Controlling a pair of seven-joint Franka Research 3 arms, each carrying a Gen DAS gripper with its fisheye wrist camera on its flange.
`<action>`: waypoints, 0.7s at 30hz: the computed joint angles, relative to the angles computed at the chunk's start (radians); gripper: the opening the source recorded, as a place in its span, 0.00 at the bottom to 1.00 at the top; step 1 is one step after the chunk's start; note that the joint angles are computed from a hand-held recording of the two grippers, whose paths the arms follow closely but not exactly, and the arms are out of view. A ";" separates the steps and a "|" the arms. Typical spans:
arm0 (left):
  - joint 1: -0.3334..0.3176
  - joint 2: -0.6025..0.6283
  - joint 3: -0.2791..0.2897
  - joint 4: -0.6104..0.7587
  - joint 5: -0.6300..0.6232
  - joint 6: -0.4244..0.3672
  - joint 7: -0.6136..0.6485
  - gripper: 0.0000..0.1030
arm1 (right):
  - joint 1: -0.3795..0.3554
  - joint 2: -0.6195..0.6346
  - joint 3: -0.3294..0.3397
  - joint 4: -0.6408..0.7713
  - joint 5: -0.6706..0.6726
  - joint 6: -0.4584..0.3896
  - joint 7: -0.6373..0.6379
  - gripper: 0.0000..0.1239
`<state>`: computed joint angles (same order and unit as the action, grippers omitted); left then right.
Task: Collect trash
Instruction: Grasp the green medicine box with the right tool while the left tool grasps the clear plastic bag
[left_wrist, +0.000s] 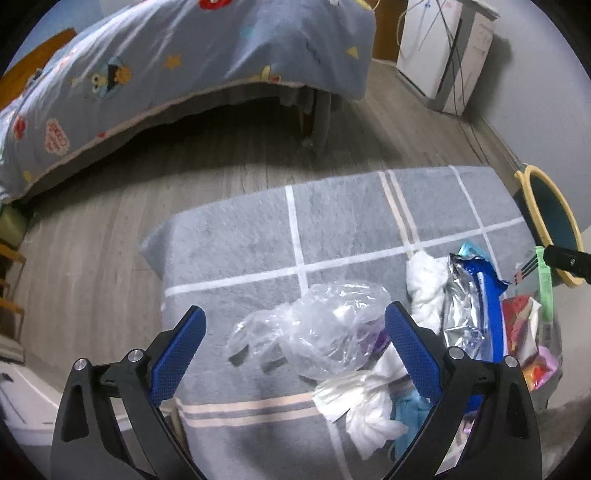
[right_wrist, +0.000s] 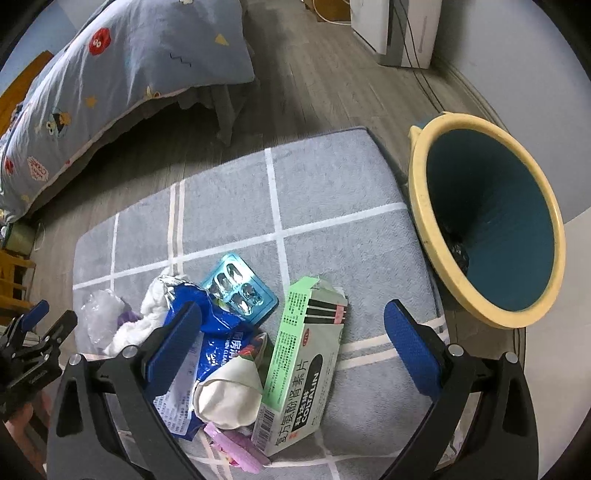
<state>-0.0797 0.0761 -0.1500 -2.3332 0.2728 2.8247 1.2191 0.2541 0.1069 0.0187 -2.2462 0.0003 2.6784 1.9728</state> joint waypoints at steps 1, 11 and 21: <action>-0.002 0.009 -0.001 0.007 0.002 -0.007 0.000 0.93 | -0.001 0.005 0.001 0.002 0.004 -0.004 -0.003 0.79; -0.001 0.088 -0.030 0.064 -0.061 -0.091 0.076 0.76 | -0.006 0.043 0.006 0.020 0.067 -0.033 -0.059 0.67; 0.000 0.095 -0.031 0.071 -0.134 -0.108 0.119 0.38 | -0.003 0.066 0.004 0.040 0.110 -0.069 -0.144 0.27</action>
<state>-0.0798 0.1710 -0.1814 -2.2620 0.1387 2.7165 1.3378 0.2516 0.1727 0.0225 -2.2058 0.1104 2.6095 1.8288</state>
